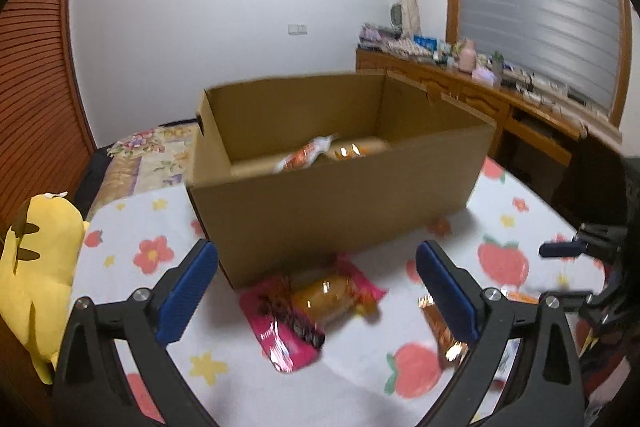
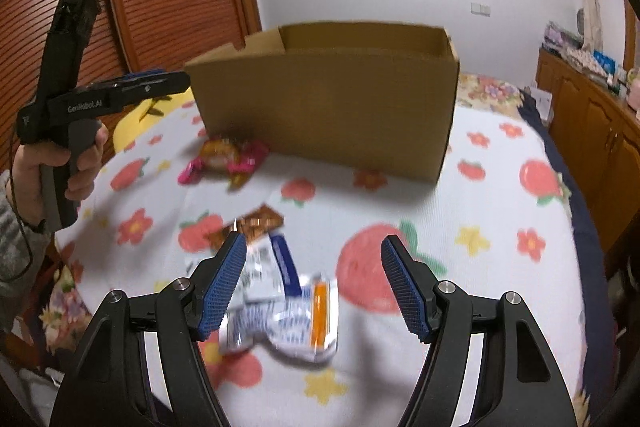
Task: Organize snacks
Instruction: 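Move both open tools back toward the remaining packets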
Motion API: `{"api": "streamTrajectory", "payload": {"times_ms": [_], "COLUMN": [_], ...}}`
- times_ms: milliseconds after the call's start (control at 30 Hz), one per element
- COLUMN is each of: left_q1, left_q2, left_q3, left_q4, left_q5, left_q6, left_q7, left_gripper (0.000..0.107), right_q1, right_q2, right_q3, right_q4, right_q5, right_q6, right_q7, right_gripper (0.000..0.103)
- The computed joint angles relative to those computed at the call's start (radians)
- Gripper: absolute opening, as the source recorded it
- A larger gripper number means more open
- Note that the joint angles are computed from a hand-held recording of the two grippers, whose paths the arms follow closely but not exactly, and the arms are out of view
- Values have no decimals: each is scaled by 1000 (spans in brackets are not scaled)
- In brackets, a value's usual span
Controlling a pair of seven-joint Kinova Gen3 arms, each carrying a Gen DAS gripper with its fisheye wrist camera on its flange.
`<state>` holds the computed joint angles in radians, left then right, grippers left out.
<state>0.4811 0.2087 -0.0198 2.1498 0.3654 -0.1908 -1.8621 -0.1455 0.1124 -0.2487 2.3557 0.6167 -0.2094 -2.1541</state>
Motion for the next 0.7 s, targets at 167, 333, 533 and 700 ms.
{"api": "streamTrajectory", "payload": {"times_ms": [167, 333, 533, 700], "left_q1": [-24, -42, -80, -54], "left_q2": [28, 49, 85, 117], "left_q3": [20, 31, 68, 46], "left_q4": [-6, -32, -101, -155], "left_q5": [-44, -139, -263, -342], "left_q6": [38, 84, 197, 284], "left_q7": [2, 17, 65, 99], "left_gripper": [100, 96, 79, 77], "right_q1": [10, 33, 55, 41], "right_q2": [12, 21, 22, 20], "right_q3": [-1, -9, -18, -3], "right_q4": [34, 51, 57, 71], "right_q5": [1, 28, 103, 108], "right_q6": [-16, -29, -40, -52], "right_q7": [-6, -37, -116, -122], "right_gripper": [72, 72, 72, 72]}}
